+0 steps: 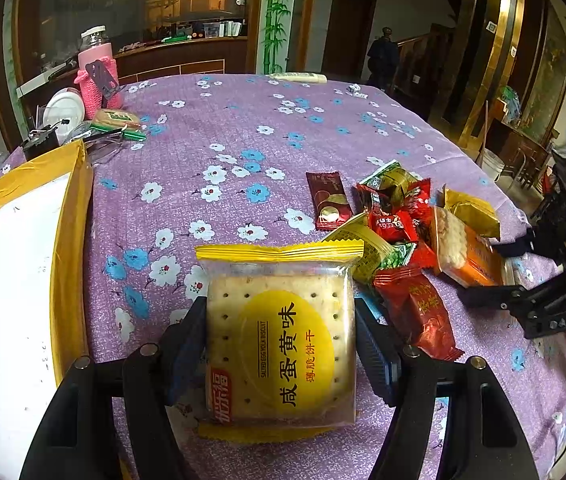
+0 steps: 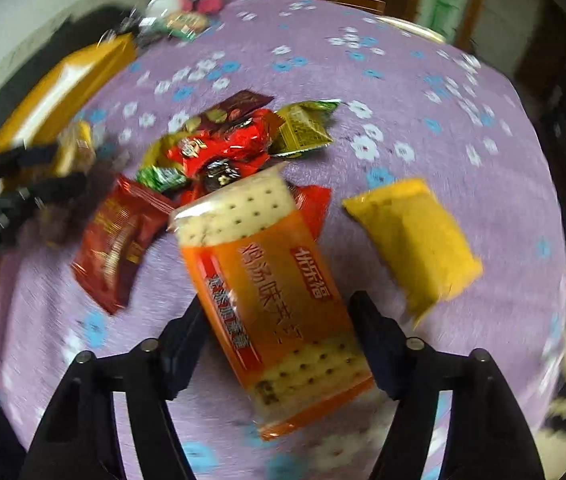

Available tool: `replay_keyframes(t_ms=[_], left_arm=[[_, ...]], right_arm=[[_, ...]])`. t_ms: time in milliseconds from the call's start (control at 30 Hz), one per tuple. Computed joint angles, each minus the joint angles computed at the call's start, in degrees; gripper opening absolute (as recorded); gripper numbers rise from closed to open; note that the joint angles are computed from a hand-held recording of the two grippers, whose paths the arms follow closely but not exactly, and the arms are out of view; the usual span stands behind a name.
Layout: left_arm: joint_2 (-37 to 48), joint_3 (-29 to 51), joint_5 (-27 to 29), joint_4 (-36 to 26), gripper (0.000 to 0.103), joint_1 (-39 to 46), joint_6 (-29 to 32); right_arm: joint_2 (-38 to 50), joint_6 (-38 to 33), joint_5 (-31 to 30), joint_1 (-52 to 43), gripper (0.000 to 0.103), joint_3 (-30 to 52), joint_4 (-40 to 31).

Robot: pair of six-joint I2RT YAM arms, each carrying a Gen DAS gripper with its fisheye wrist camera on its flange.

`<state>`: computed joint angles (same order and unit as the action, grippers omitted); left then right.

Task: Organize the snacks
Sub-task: 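Carry both held packs over the white-lined yellow box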

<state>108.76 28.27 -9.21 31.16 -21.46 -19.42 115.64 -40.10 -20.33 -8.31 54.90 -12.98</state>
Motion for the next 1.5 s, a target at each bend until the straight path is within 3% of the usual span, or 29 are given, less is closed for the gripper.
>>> replay_keyframes(t_ms=[167,233,300,367,400,433,500,600,800,1167,1500], left_arm=[[0.0,0.1,-0.2,-0.4,0.073,-0.2,-0.2],[0.1,0.2,-0.3,-0.6,0.073,-0.4,-0.2],[0.2,0.4,-0.3,-0.9,0.073,-0.4,-0.2],[0.2,0.5,-0.3,-1.0,0.073,-0.4,-0.3],[0.2,0.5,-0.3,-1.0,0.073,-0.4,-0.3],[0.2,0.4,-0.5,-0.9,0.073,-0.5,-0.3],[0.1,0.2,-0.5,-0.6,0.073,-0.2,-0.4],[-0.2,-0.4,0.0,0.4,0.073,0.4,-0.7],[-1.2,-1.7,0.1,2.4,0.073,0.8,-1.2],[-6.8,-6.0,-3.1,5.1,0.073,0.7,-2.3],[-26.5,-16.7,-1.6,-0.6,0.073,8.4,-1.5]], right_arm=[[-5.4,23.2,3.1,4.0,0.064,-11.5,14.3],[-5.8,26.8,5.9,7.0,0.067,-14.0,18.9],[-6.0,25.9,9.1,9.3,0.073,-16.4,23.2],[-6.1,24.8,9.4,9.5,0.073,-18.8,27.7],[-6.1,24.2,9.7,9.2,0.061,-20.1,30.2],[-6.2,23.8,9.7,9.1,0.06,-20.9,31.5],[-6.0,24.4,7.0,7.9,0.058,-22.3,34.2],[-6.9,26.1,-3.6,2.7,0.056,-23.7,37.1],[-11.4,28.1,-10.7,0.5,0.055,-29.9,48.9],[-11.7,27.5,-11.6,1.4,0.055,-28.0,44.0],[-19.7,32.2,-11.6,10.4,0.055,-30.0,35.9]])
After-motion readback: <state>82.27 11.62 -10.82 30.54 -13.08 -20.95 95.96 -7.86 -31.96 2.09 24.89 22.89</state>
